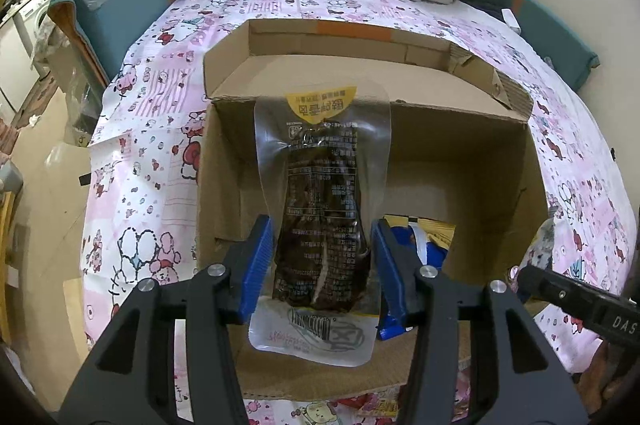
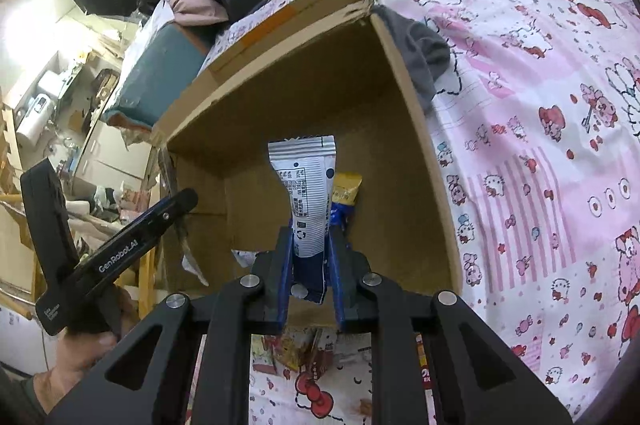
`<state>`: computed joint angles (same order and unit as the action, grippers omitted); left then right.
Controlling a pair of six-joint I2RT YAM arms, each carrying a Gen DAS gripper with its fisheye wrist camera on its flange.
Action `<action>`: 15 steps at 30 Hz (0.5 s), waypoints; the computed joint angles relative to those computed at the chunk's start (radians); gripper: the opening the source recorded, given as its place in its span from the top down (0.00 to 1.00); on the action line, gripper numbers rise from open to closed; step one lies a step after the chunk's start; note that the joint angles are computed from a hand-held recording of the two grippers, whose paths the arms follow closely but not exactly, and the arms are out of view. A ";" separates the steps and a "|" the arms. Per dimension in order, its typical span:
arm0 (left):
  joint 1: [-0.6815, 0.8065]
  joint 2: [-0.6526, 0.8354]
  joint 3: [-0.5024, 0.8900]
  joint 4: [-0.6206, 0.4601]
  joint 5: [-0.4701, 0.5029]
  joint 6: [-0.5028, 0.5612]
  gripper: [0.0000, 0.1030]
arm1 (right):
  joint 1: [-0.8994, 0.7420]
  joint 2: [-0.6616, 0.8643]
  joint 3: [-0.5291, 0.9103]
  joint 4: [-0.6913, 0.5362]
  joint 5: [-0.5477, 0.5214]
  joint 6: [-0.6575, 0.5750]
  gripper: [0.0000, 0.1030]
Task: Organize snacks
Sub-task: 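Lower the pastry and white packet into the box and open both grippers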
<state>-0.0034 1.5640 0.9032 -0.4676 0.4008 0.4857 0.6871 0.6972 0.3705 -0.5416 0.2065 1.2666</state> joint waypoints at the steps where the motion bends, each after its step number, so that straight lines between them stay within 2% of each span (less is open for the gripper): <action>1: -0.002 0.003 -0.002 0.003 0.000 0.000 0.54 | 0.003 0.005 0.001 0.001 0.000 0.002 0.82; 15: -0.010 0.015 -0.003 -0.002 -0.012 0.020 0.49 | -0.007 0.056 0.009 0.007 -0.029 0.007 0.80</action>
